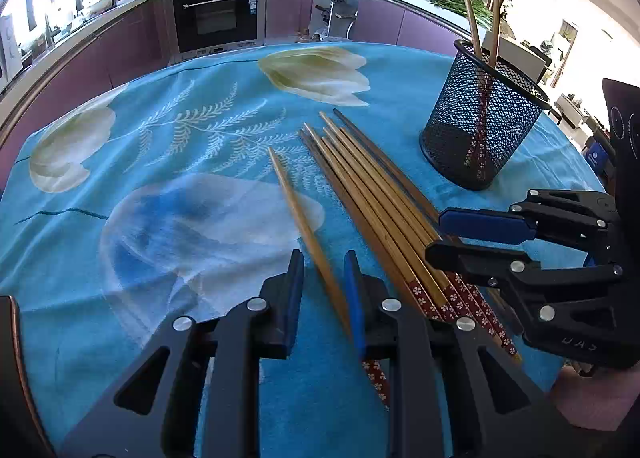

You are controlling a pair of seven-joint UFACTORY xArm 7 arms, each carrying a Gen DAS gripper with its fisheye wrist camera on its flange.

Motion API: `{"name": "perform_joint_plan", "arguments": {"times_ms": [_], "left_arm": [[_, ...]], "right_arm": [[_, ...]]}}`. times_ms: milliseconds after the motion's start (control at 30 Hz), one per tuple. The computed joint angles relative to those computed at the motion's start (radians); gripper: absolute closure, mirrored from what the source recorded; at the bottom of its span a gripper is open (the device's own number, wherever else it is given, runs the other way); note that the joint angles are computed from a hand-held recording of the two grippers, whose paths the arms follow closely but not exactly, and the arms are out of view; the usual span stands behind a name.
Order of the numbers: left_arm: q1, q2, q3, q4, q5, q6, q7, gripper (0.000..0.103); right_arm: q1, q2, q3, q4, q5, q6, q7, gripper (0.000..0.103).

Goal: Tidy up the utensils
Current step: 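Move the open right tool back down to the chopstick pile, then grasp a chopstick with the right tool while the left tool grasps another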

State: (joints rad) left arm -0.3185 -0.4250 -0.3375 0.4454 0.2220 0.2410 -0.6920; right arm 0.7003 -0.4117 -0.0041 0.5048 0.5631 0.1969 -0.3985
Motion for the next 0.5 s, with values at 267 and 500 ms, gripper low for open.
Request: {"name": "perform_joint_plan", "arguments": {"times_ms": [267,500], "left_arm": [[-0.003,0.0,0.003,0.005,0.005,0.009,0.008,0.082],[0.003,0.008,0.005,0.013,0.003,0.013,0.012,0.088]], "right_arm": [[-0.065,0.02,0.03,0.002,-0.068,-0.004,0.093,0.081],[-0.072,0.043,0.021,0.009,-0.093,0.001,0.12,0.088]]}}
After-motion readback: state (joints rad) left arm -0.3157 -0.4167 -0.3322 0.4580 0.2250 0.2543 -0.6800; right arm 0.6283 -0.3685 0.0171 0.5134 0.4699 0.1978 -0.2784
